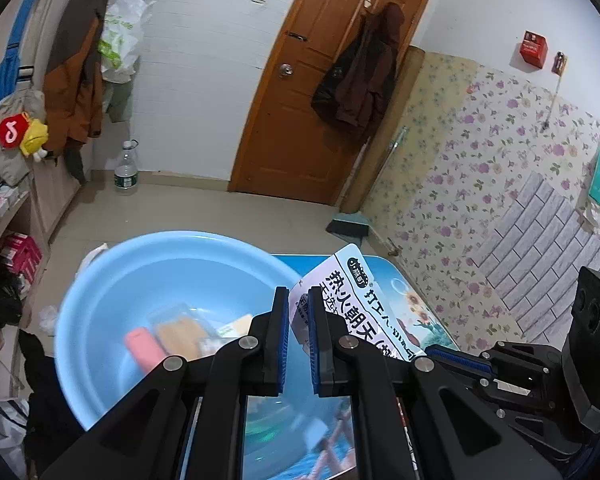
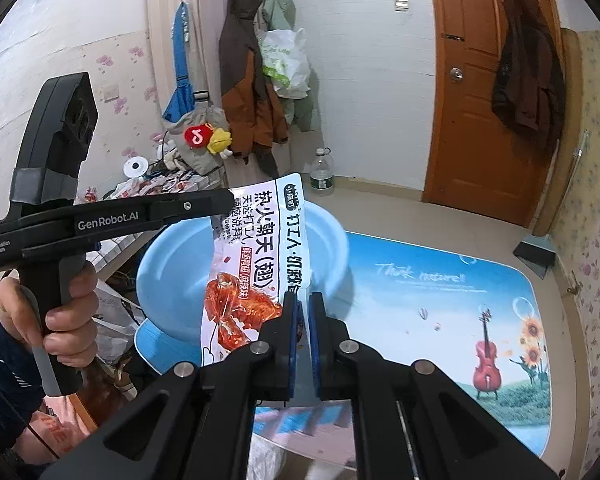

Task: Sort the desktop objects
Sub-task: 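Carry the snack packet with both tools over the blue basin, then lower the snack packet into the basin and open both tools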

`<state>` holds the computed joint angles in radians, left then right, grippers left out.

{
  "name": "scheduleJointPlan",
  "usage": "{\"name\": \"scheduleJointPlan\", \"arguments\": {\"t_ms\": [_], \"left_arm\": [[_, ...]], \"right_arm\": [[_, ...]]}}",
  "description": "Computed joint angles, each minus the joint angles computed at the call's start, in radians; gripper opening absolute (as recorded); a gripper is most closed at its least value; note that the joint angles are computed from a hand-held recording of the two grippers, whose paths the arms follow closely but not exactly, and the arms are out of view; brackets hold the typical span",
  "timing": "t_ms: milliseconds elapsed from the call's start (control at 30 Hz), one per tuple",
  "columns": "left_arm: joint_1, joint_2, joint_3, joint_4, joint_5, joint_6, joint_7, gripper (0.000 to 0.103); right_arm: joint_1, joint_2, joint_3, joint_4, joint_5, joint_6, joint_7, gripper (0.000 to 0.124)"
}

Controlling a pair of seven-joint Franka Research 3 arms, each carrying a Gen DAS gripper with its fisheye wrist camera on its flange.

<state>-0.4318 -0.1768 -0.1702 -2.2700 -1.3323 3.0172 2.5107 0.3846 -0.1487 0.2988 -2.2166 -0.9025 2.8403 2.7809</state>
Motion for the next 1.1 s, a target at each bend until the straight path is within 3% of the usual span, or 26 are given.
{"name": "scheduleJointPlan", "arguments": {"t_ms": [133,600,1100], "left_arm": [[0.017,-0.014,0.017,-0.018,-0.001,-0.009,0.005,0.008],[0.083,-0.026,0.06,-0.053,-0.002,-0.054,0.032,0.008],[0.146,0.058,0.03,-0.019,0.017,-0.085,0.016,0.007]], "right_arm": [[0.024,0.066,-0.004,0.066,-0.004,-0.009,-0.017,0.006],[0.185,0.246,-0.125,0.245,0.041,-0.021,-0.101,0.006],[0.266,0.337,-0.224,0.308,0.137,-0.014,-0.168,0.006]]}}
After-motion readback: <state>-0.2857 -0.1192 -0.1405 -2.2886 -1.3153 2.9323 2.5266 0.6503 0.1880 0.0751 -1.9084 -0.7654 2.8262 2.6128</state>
